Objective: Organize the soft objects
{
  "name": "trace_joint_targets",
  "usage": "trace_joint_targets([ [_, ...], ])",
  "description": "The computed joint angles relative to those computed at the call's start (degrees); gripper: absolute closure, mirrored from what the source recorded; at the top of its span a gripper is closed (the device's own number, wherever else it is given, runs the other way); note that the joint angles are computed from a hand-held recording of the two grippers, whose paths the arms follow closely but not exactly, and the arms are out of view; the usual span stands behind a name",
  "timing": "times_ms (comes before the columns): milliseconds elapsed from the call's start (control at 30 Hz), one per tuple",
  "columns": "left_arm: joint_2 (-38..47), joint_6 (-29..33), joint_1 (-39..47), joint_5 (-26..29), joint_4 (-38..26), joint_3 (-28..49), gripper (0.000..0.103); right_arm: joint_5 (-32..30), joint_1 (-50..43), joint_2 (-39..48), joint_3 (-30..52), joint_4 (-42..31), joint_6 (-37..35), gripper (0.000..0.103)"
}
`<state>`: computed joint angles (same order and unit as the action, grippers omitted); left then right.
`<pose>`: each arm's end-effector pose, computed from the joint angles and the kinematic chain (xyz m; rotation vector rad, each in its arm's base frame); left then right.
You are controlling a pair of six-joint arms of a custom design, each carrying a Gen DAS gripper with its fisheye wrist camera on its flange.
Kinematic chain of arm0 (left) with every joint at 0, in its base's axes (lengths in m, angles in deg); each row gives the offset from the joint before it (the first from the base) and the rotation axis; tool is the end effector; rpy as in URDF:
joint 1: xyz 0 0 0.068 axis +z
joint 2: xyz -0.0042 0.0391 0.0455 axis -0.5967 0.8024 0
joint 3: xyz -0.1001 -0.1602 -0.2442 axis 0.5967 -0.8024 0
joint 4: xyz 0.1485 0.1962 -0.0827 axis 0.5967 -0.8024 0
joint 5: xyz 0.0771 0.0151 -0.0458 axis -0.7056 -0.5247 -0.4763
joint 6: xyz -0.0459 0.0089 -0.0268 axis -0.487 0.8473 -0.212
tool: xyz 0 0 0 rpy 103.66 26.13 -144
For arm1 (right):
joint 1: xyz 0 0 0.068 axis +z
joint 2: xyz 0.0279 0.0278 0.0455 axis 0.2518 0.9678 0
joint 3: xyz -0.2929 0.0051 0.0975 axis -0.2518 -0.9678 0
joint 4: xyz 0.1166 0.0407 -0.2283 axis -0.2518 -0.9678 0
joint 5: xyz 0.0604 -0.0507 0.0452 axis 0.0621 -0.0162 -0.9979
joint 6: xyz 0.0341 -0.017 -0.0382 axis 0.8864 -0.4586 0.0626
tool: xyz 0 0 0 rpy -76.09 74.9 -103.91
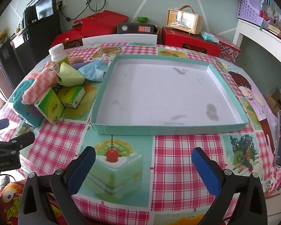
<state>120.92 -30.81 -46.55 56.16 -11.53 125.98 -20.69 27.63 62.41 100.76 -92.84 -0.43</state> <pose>0.1831 -0.0197 0.2287 -0.5165 2.6070 0.2705 0.2577 0.0648 0.2110 -0.6716 2.3578 0.1482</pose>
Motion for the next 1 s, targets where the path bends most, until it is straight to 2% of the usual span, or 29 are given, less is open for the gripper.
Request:
trace_joint_targets([
  [233, -0.4, -1.7, -1.4, -0.8, -0.5, -0.6, 0.000, 0.0, 0.0, 0.0, -0.1, 0.1, 0.0, 0.000],
  [1000, 0.5, -2.2, -1.3, -0.6, 0.3, -1.2, 0.000, -0.1, -0.1, 0.2, -0.2, 0.5, 0.0, 0.000],
])
